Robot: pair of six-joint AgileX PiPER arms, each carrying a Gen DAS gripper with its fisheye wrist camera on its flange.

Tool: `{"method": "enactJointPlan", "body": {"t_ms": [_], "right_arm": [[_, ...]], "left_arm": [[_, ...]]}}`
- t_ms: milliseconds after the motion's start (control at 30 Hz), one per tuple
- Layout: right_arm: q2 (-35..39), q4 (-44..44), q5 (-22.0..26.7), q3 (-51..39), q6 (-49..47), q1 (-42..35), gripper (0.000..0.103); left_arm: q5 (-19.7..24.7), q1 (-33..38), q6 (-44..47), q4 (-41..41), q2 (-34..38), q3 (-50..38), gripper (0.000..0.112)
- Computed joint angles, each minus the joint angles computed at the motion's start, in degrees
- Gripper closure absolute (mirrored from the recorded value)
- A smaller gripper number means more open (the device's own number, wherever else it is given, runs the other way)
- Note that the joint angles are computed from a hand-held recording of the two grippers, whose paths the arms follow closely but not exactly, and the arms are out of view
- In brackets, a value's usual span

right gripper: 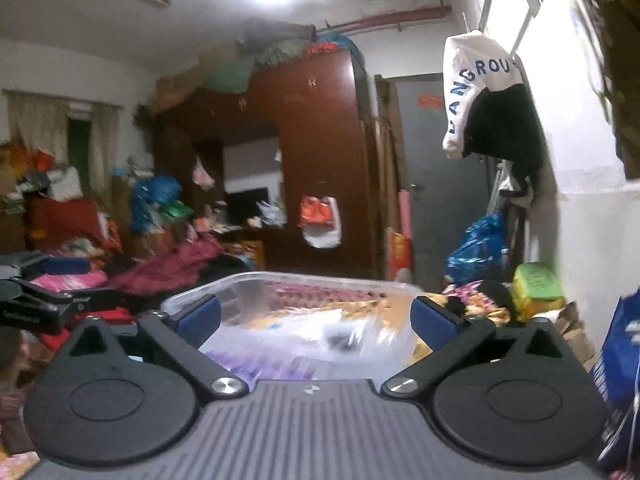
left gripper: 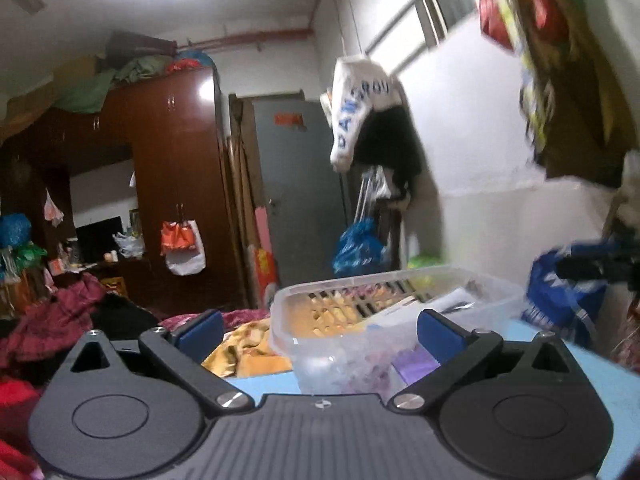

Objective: Organize objects
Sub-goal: 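Move both tools to the purple tissue pack and grasp it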

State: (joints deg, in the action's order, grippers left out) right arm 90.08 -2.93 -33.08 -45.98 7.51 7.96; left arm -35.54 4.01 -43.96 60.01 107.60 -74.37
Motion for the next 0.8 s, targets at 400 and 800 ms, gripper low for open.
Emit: {"method": "enactJointPlan", "body": {"t_ms": [400,800], "right_arm": [[11.5,-10.9,-1.4,-1.1,5.7,-1.0,0.001],[15.8,-19.8,5.1,-9.5,12.6,-1.3,0.022]], "left_arm": [[-4.8,1.0,-4.8,5.6,11.1,-2.8,0.018],[-2.6,-3.2,-13.8,19.1,15.0,-10.4,0.038]]}}
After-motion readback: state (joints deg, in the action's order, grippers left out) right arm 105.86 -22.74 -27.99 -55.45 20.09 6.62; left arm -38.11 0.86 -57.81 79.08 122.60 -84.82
